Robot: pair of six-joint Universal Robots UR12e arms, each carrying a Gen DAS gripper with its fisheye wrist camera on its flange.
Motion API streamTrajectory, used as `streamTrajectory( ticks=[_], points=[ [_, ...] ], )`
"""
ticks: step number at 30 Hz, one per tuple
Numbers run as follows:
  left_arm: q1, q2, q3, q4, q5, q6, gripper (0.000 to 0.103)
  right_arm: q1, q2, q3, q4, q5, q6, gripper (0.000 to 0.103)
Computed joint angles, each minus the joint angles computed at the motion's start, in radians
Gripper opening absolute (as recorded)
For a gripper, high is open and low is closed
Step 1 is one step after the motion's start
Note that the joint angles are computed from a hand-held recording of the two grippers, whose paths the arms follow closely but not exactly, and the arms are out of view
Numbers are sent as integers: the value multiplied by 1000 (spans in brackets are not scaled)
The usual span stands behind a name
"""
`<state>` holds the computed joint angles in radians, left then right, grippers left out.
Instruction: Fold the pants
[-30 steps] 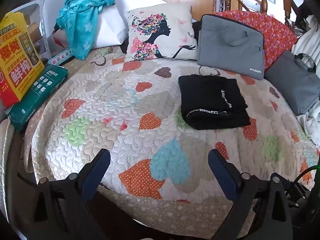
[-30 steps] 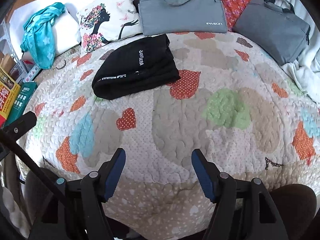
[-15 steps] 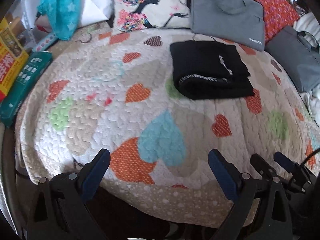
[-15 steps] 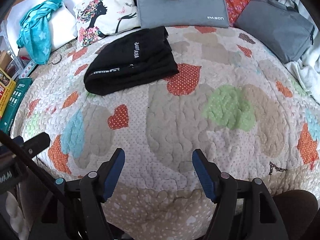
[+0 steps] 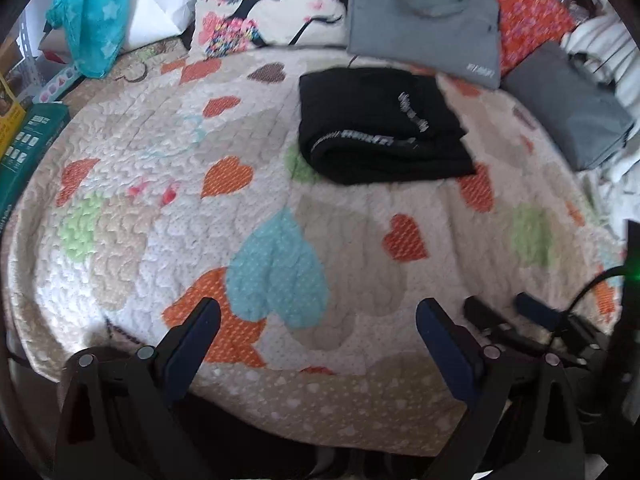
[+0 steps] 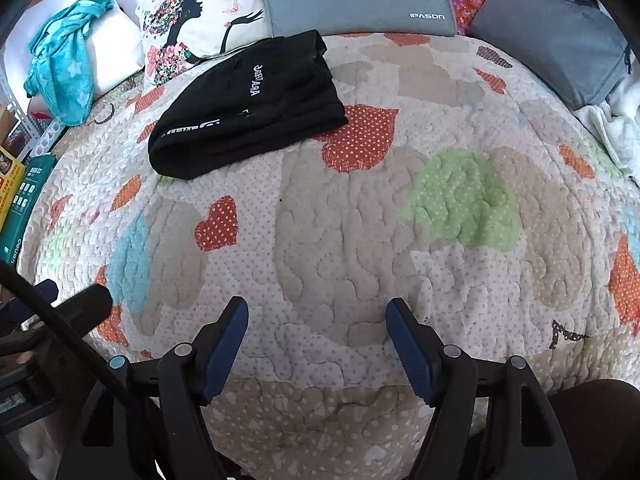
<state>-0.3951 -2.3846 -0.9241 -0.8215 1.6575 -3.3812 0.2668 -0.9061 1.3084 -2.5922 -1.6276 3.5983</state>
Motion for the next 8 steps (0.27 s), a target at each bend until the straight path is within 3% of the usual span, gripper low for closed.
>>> streamTrajectory(
  ticks=[8],
  points=[
    [-3,-12,20,-5,0,33,98,0,3,-5,7,3,-1,79]
  ],
)
